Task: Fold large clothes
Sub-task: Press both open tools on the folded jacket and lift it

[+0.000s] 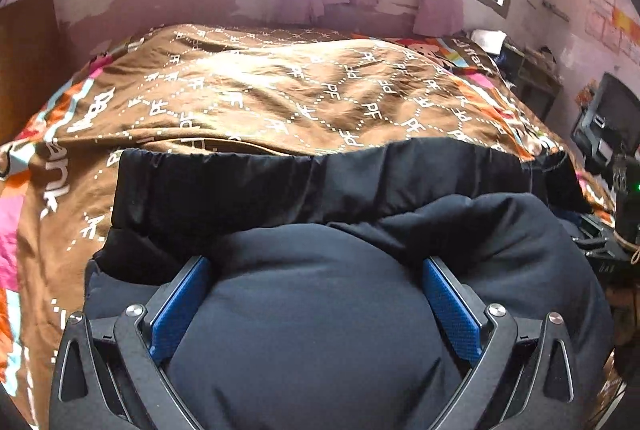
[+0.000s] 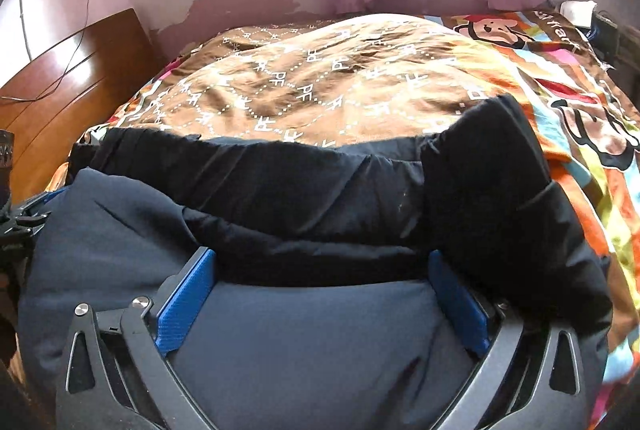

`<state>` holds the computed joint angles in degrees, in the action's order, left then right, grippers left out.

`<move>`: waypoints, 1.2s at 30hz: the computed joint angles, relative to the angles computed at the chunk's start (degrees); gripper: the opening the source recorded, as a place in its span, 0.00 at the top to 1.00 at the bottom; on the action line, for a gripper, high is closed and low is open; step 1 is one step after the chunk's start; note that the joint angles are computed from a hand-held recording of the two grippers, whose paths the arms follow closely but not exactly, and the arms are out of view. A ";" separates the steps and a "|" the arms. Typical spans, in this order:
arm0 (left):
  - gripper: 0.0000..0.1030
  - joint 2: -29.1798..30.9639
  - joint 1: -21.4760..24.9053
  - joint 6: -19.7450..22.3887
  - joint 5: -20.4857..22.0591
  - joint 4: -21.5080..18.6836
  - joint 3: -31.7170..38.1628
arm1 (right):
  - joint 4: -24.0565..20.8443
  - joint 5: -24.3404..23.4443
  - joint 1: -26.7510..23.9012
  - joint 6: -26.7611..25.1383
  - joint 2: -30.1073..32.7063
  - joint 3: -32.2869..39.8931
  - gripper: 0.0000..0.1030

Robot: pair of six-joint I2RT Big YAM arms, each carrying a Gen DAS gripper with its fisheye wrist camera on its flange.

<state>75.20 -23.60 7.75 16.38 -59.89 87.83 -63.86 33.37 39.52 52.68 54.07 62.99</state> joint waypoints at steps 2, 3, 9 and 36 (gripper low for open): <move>0.00 0.30 0.18 -0.61 0.44 0.40 -0.03 | 1.18 -0.47 -0.67 -0.77 0.48 -0.11 0.01; 0.00 0.25 0.23 -0.97 0.65 0.86 -0.31 | 1.77 -0.62 -0.95 -1.11 0.49 -0.31 0.01; 0.00 0.03 0.56 -2.05 1.71 2.66 -1.31 | 4.72 -0.22 -1.51 -2.27 -0.15 -1.96 0.01; 0.00 -0.81 1.58 -4.14 5.21 7.43 -4.59 | 8.91 3.34 -0.77 -3.73 -0.65 -4.57 0.01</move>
<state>74.39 -22.02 3.61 21.60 -52.46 83.25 -54.95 36.70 38.75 48.95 53.42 58.42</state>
